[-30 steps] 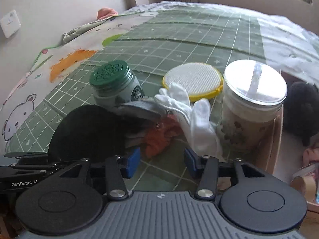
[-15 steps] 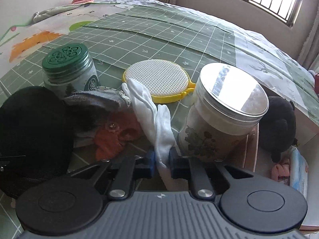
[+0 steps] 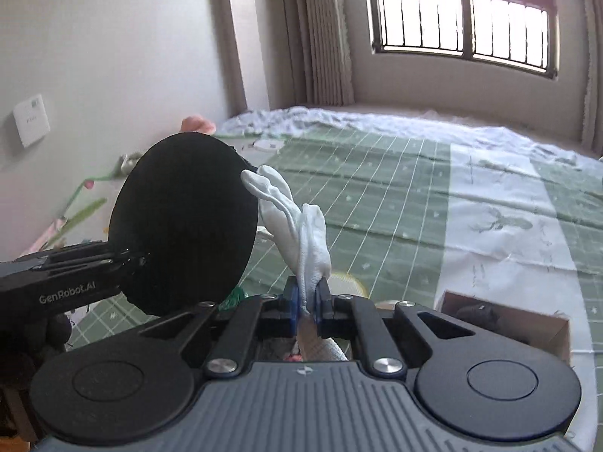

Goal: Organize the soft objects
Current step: 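Lower the black hat and white glove into the pink box and open both grippers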

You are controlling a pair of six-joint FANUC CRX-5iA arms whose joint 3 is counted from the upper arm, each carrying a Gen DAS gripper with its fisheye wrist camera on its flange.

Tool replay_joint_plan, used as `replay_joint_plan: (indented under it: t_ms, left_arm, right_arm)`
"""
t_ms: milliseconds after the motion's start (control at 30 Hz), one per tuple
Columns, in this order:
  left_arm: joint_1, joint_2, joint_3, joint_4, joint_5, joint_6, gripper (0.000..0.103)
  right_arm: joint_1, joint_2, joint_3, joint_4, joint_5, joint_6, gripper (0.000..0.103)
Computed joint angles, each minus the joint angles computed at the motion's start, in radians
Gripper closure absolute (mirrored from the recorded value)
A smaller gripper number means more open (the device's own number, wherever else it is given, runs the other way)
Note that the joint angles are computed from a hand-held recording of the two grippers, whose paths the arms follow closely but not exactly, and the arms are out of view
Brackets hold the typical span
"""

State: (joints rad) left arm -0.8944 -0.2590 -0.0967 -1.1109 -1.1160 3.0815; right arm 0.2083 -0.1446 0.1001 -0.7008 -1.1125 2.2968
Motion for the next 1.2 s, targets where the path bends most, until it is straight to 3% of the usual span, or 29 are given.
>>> replay_joint_plan:
  t_ms: [167, 300, 600, 967, 1100, 1200]
  left_arm:
    - [0.026, 0.098, 0.124, 0.014, 0.077, -0.088, 0.080]
    - [0.063, 0.180, 0.187, 0.076, 0.183, -0.133, 0.080]
    - [0.188, 0.348, 0.247, 0.374, 0.383, -0.300, 0.080]
    - [0.254, 0.467, 0.272, 0.578, 0.428, -0.474, 0.079]
    - [0.311, 0.527, 0.287, 0.718, 0.437, -0.602, 0.079]
    - [0.331, 0.550, 0.292, 0.745, 0.424, -0.644, 0.078]
  right_arm:
    - [-0.130, -0.005, 0.061, -0.065, 0.011, 0.050, 0.094]
    - [-0.227, 0.007, 0.080, -0.089, 0.020, 0.084, 0.094]
    - [-0.379, 0.097, 0.112, -0.106, -0.010, 0.093, 0.094]
    - [-0.373, 0.188, 0.087, -0.075, -0.007, 0.061, 0.094]
    - [-0.341, 0.237, 0.090, -0.033, -0.013, 0.002, 0.093]
    - [-0.294, 0.251, 0.067, 0.047, 0.022, -0.060, 0.079]
